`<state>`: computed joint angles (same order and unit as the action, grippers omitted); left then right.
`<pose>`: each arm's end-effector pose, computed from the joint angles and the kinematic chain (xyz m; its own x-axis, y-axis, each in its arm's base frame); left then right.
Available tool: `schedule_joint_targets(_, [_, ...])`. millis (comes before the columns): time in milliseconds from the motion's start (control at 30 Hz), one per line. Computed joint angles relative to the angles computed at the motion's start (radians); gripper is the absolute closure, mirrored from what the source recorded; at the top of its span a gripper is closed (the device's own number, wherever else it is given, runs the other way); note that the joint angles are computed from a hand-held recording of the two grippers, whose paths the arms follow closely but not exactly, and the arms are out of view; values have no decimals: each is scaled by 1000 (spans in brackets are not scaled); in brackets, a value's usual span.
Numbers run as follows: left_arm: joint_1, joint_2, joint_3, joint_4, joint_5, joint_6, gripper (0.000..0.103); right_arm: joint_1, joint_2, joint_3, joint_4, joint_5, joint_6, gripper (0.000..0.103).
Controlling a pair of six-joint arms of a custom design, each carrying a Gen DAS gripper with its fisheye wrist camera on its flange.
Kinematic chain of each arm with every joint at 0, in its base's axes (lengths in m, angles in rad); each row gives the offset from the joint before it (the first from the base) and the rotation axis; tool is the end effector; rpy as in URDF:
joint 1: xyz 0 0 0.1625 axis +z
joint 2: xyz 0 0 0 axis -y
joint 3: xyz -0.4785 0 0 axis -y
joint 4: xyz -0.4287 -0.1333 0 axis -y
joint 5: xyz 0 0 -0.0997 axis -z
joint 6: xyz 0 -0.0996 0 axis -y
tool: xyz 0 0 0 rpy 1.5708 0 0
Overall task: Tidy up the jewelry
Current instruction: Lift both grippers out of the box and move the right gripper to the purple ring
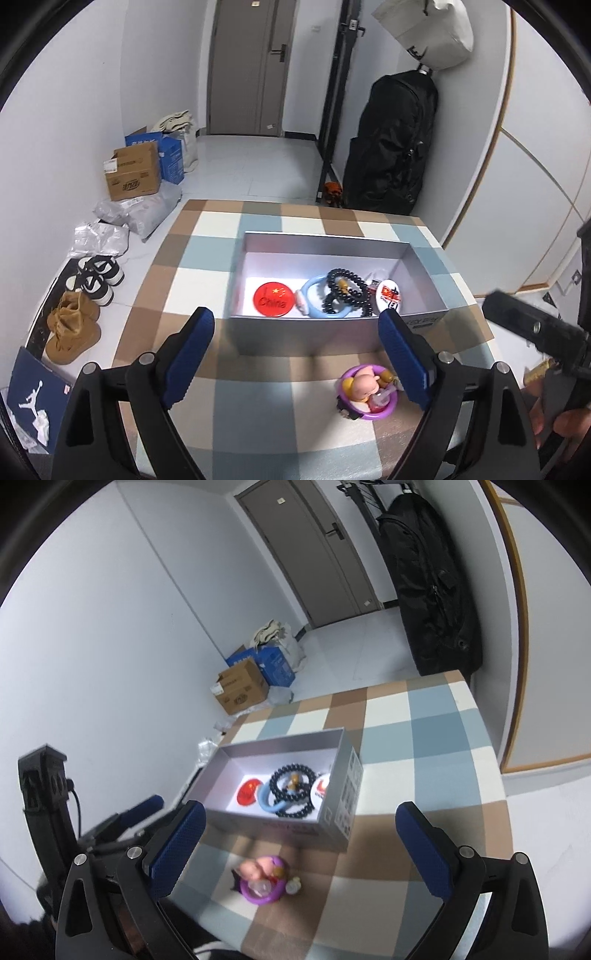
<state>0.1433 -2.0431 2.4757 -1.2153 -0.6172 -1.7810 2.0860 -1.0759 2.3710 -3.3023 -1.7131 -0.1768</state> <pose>-0.1683 -0.2410 0.2976 -0.7848 -0.2352 -0.5734 0.3332 0.6200 -0.7104 0.3382 -0.3555 0.1239 -0.7985 -0.5675 0.2009 -0.5963 0.6997 -0.3935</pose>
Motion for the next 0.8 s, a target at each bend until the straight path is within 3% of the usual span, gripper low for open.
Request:
schedule_joint_targets(100, [-12,-36,2,37,-12,-49,7,12,-1,11,-2,-28,-22,0])
schedule_joint_targets(267, [-23,-89,11,72,-45,-114,7,9,-7,27,19,-33,-16,0])
schedule_joint_targets(533, [-7,-132,19,68,-64,-114,7,20,12,30,83,-36,-20,0])
schedule_joint_targets(733, [28,-126,25,2,-81,-59,7,36,40,21,136,-32,-48,12])
schedule_joint_targets(800, [25,-129,27,-3,-86,-53,7,39,49,16,151,-31,-54,21])
